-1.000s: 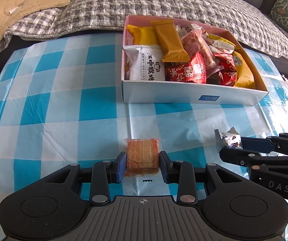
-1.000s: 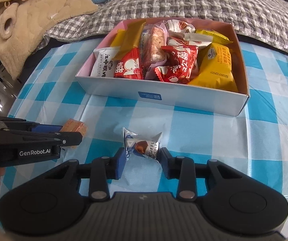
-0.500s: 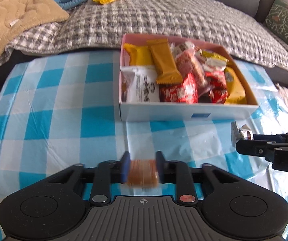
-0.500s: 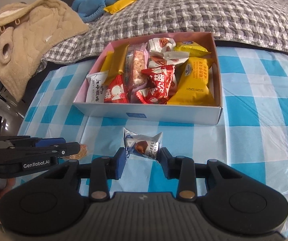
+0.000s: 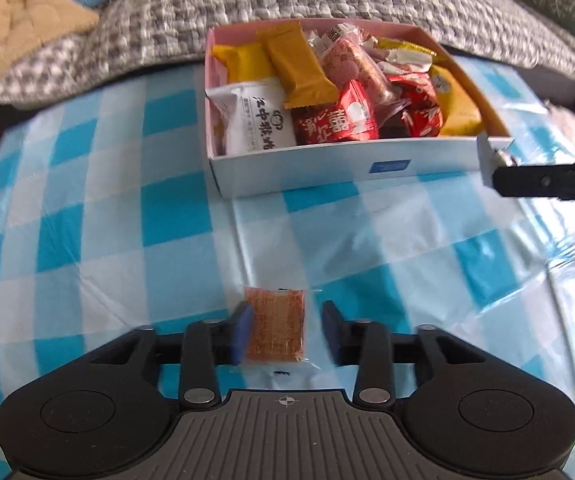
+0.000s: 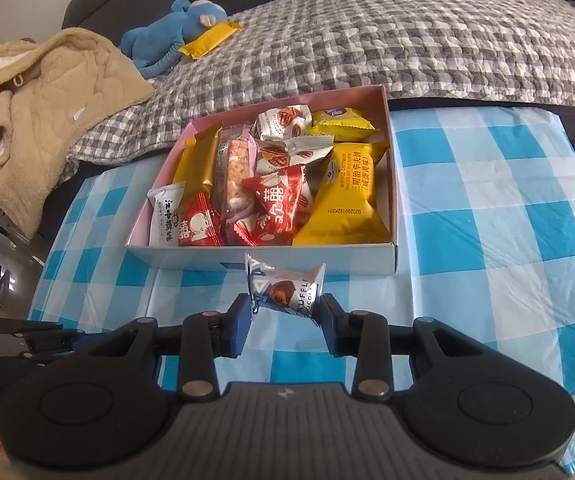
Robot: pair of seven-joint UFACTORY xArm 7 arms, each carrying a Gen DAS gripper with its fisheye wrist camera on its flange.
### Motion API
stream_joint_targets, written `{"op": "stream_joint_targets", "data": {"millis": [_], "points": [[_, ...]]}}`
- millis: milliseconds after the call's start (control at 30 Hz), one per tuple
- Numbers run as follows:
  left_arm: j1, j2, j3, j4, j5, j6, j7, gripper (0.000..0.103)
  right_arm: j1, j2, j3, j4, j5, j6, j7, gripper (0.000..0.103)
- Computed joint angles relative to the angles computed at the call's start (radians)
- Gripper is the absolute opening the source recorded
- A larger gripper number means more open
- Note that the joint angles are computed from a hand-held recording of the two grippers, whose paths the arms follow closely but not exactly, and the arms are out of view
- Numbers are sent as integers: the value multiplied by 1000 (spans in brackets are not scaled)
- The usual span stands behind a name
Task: Organize snacks
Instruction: 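Carry the wafer pack and wrapped candy over the pink box, then lower both snacks into the box and open both grippers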
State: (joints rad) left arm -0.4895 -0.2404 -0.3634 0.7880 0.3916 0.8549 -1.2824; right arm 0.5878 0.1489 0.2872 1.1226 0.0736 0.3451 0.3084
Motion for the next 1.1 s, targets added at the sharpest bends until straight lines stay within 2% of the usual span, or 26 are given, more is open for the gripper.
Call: {"op": "stream_joint_targets", "data": {"millis": [33,133,167,200,233,367,433,633,800,1100], "points": [[0,19,-7,15,4,26,-1,58,-2,1,4,3,9,2,-11,34],[-14,56,-4,24,6,38,9,56,2,0,8,3,7,4,-30,34],[-18,57,-5,25,17,46,2,52,5,0,7,4,1,5,-30,34],[-20,50,-5,23,30,49,-12,35,5,0,7,4,1,5,-34,34],[-19,35,1,16,32,46,-26,32,4,1,6,4,4,4,-38,34],[0,-23,2,-4,59,47,-72,32,1,-2,1,-1,7,-9,-28,34],[10,-61,12,-26,42,5,-78,32,1,-5,-2,-5,4,-13,-20,34],[86,-134,-25,-36,114,-45,-139,32,1,-7,-11,-6,-18,-42,28,34],[132,-105,-42,-7,169,-83,-155,32,0,10,-23,10,-38,-68,78,34],[189,-33,-26,45,311,-143,-207,32,10,72,-55,70,-103,-103,165,34]]}}
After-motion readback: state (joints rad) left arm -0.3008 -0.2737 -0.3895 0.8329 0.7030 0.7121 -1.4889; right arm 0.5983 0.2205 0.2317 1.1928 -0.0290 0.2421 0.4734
